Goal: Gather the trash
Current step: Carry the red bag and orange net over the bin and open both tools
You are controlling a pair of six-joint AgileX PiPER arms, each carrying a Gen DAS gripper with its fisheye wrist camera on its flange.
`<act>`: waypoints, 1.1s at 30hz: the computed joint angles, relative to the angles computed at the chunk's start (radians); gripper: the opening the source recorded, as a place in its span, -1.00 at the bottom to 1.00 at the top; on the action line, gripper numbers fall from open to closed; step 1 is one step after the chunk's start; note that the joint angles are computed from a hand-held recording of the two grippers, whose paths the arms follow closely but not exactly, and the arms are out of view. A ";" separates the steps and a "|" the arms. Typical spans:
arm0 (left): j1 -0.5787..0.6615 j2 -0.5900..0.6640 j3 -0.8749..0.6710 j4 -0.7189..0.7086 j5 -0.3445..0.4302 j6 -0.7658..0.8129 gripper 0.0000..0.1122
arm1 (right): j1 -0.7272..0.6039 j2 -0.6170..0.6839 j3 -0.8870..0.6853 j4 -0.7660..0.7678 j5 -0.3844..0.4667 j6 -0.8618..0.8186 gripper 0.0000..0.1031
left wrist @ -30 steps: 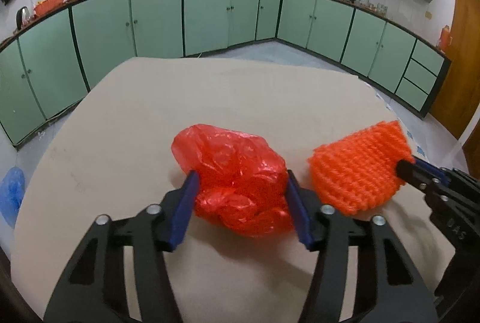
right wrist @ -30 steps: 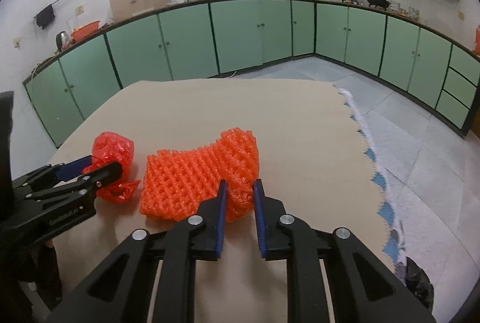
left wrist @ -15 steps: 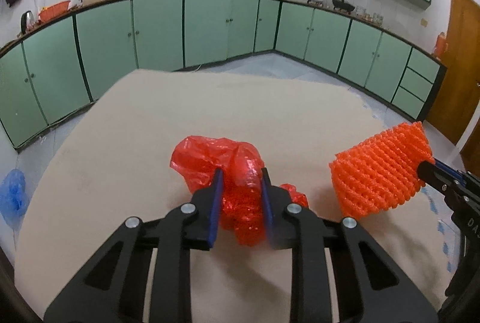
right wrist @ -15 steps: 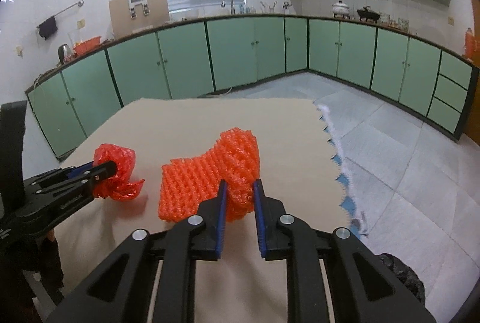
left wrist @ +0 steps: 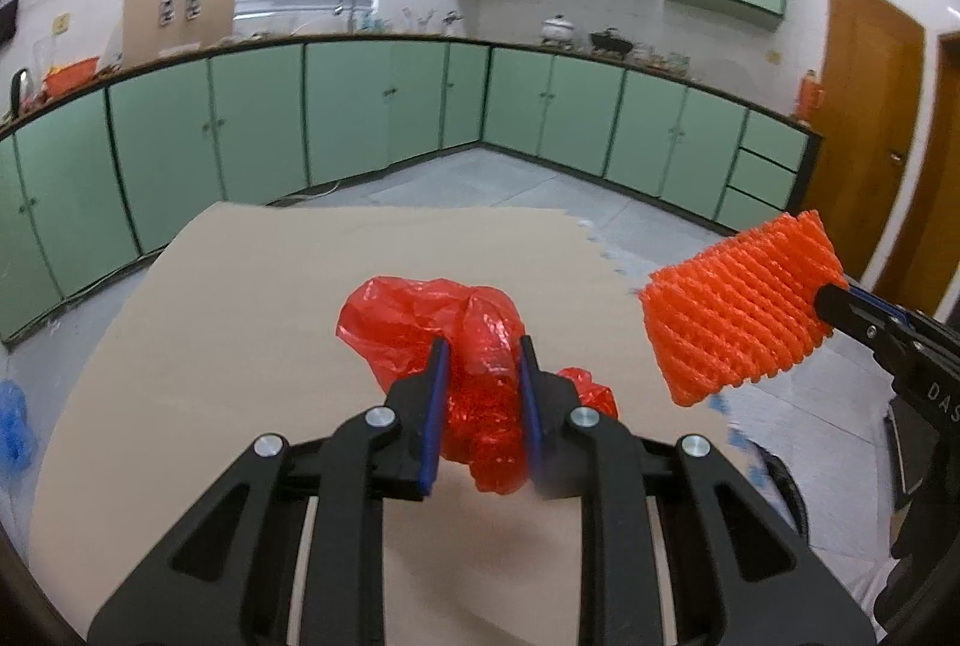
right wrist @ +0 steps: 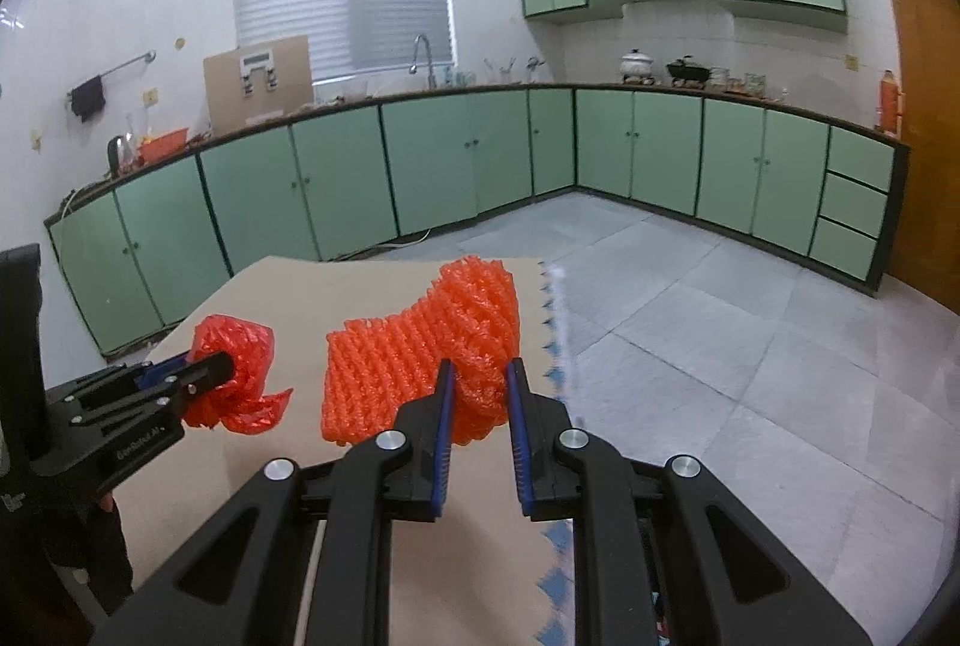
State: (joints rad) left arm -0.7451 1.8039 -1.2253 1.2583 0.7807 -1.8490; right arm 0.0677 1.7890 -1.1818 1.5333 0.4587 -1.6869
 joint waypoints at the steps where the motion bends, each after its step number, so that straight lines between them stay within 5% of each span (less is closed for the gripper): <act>1: -0.018 0.012 -0.022 -0.002 0.004 0.006 -0.64 | -0.013 -0.012 0.012 0.007 0.006 -0.010 -0.67; 17: -0.195 0.325 -0.462 -0.074 -0.048 0.187 -0.63 | -0.358 -0.113 0.145 0.033 0.096 -0.121 -0.67; 33: -0.201 0.785 -1.140 -0.423 -0.031 0.648 -0.61 | -0.487 0.096 0.046 0.025 0.028 -0.204 -0.68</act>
State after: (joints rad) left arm -0.9465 2.5888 -2.3649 0.8358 0.7499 -1.2010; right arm -0.4197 1.8852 -1.1359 1.5586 0.4866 -1.8908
